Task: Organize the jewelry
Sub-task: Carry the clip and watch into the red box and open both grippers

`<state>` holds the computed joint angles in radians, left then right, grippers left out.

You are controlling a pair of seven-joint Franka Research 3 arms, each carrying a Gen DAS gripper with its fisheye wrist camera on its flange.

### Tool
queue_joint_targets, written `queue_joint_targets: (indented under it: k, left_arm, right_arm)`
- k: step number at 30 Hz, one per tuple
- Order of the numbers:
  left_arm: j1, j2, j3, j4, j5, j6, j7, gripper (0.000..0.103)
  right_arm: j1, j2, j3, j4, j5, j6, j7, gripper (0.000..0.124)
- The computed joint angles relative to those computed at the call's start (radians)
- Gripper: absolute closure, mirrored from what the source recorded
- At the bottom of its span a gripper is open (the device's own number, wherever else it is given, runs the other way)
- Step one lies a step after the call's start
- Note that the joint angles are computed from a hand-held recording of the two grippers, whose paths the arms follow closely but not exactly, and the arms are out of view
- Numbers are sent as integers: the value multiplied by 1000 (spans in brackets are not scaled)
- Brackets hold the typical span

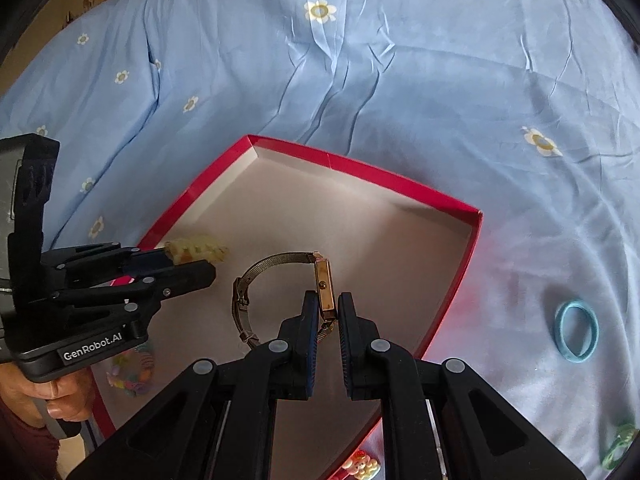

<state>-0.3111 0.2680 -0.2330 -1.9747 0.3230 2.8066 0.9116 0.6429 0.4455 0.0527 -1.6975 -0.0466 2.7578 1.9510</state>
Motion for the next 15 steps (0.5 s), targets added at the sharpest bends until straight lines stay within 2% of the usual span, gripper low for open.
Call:
queue_joint_targets:
  k: [3,9,11,15]
  left_arm:
    - [-1,-7,3,-10,-2,-3,-16,77]
    - [-6,-27,9,-36,12,-11,-52,72]
    - [-8,-34,12,-43,19,-11,-73,63]
    - [-13,-49,21,-53,48,-9,-120,57]
  right_arm:
    - [-19,4,20,-4,31,9,-21,110]
    - [-25,4,29,-7,69,23,-40,108]
    - [-24,-7,29,-23,77,41,-41,108]
    - [-20,-47,27,-72,86,82,-32,108]
